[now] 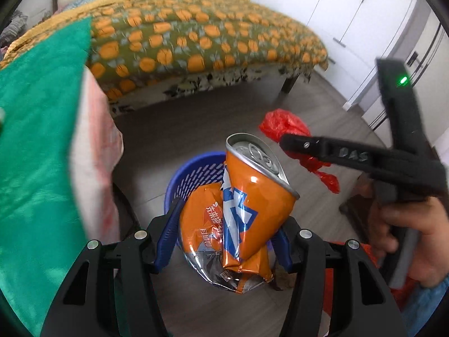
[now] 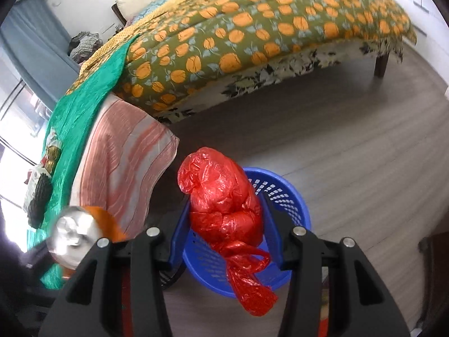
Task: Collect trash
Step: 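Carry the can and red bag to the blue wastebasket and open both tools, then move both tools back over the trash pile on the green cloth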
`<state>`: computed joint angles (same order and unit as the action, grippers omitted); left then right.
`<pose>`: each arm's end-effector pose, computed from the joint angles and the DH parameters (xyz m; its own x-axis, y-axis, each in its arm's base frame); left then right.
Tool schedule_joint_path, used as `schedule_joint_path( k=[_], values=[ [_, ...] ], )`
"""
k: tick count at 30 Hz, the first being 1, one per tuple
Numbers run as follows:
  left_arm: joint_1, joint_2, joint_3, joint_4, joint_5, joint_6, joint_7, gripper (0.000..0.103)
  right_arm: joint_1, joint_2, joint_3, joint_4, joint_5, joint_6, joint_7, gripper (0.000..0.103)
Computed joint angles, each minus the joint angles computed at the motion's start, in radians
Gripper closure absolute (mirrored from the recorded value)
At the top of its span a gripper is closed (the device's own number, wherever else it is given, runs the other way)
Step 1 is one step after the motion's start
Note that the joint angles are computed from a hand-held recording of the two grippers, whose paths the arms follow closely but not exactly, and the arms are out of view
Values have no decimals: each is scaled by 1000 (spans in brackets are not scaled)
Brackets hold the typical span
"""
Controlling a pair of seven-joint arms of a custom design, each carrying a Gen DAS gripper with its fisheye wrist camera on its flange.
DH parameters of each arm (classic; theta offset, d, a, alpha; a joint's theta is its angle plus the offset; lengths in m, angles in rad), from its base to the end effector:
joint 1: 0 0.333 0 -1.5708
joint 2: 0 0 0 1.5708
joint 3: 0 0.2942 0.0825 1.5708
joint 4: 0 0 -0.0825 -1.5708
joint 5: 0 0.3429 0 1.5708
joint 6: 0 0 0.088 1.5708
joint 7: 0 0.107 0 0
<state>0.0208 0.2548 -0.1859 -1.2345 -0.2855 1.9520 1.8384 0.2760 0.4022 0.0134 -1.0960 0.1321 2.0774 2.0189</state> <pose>0.6056 -0.1010 0.6564 -0.4062 -0.8917 0.1998 -0.8247 0.2636 -0.5004 0.6306 0.1924 0.6377 -0.0938 -0.9289 -0.3583 -0.8665 0.2534 -0.4301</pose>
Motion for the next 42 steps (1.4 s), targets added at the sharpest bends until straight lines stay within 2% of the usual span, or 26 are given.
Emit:
schedule_joint_path(
  k=[5,7,8,10,16,20,24,31,37,42],
  values=[
    [-37,66,-10,3,57,46,-31,44,-30,33,5,10,53,18,-10,54],
    [-39,82,-13,-6,64,62,-38,19,-43,29,11,-12,84,41,-14,34],
    [-40,82,-15,-19,66,78,-45,18,-48,23,12,-30,101,59,-12,23],
    [-42,102,-17,-10,74,89,-50,18,-48,14,3,-47,99,74,11,23],
    [-4,23,-27,-67,-4,135,-28,17,-22,-35,-25,-70,-4,129,48,23],
    [23,-73,-10,-134,-80,166,11,15,19,-64,-40,-73,-122,160,73,16],
    [48,-213,37,-253,-156,177,96,11,72,-87,-44,-73,-253,194,100,15],
    [68,-407,167,-461,-136,185,190,11,195,-38,-40,20,-473,232,79,15],
    [117,-457,259,-509,-92,196,174,9,290,46,-24,138,-490,204,17,15],
    [181,-452,303,-509,-48,221,129,9,377,167,-15,326,-437,134,-14,14]
  ],
)
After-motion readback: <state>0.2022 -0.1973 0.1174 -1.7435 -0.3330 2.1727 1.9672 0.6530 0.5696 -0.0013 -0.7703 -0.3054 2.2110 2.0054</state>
